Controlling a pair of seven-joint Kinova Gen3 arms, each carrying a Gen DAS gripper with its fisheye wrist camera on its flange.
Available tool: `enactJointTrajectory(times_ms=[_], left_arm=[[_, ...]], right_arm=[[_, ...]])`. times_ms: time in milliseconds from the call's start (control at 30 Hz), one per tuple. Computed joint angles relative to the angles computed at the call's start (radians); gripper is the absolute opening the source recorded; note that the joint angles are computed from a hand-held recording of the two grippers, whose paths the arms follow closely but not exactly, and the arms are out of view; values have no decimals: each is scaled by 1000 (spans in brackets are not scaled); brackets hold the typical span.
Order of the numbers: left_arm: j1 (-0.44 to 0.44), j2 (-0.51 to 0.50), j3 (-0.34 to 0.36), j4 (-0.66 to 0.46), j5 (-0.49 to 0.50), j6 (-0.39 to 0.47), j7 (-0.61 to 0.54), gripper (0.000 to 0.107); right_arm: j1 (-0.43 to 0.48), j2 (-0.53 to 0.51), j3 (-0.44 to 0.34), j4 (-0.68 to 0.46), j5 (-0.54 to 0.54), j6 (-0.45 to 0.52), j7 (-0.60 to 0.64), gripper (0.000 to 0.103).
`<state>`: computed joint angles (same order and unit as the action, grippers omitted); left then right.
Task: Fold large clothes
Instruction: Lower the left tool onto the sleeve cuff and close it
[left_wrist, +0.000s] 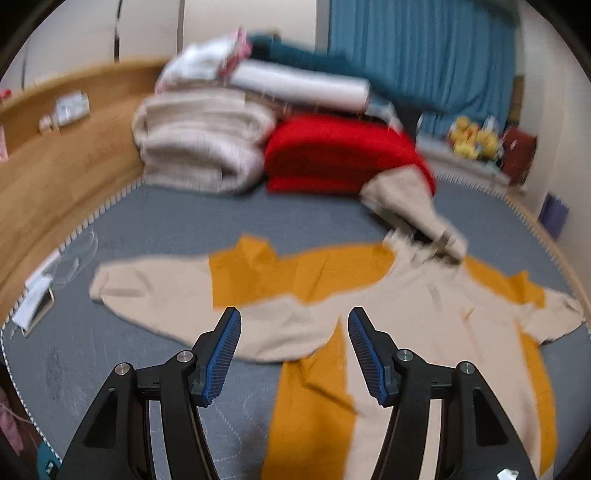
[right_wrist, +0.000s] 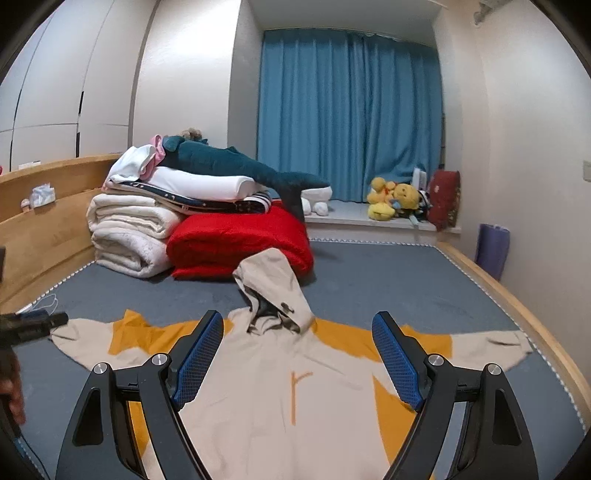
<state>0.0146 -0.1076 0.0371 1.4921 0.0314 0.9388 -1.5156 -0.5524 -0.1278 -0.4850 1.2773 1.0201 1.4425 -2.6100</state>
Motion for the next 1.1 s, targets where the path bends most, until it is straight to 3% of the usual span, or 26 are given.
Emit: enactJointTrajectory(times_ms=[67,133,333,433,500,567,633,733,900,967,1100], left_arm=[[5,53,-55,-16,72,28,-18,53],[-21,83,-73,-2,106,1,-48,51],[-139,174,-97,11,162,-41,-98,17],[-209,237,-115,12,191,-82,-115,14],[-256,273,-118,3,213,-90,-134,14],[-301,309,-120,-14,233,-94,-149,14],[-352,346,-122,-25,262,-121,-165,15],[-409,412,-126,-64,279,-139,-146,17],[-491,507,-114,-135,301,-141,-121,40],[-504,539,-113,-159,281,-132,-105,40],[-573,574,-76,-162,329,-133,-118,39]], right_arm=[[21,-7,23,39,-43,-43,4,83],[19,19,77,28,-114,-72,41,83],[45,39,124,85,-124,-150,79,83],[53,56,156,90,-161,-178,88,78],[61,66,179,87,-200,-193,95,63],[73,74,208,85,-264,-218,116,31],[83,83,237,88,-320,-249,129,18],[95,104,248,93,-350,-268,149,18],[92,142,273,90,-410,-279,198,23],[83,153,278,98,-409,-277,204,34],[86,176,305,116,-453,-287,231,40]])
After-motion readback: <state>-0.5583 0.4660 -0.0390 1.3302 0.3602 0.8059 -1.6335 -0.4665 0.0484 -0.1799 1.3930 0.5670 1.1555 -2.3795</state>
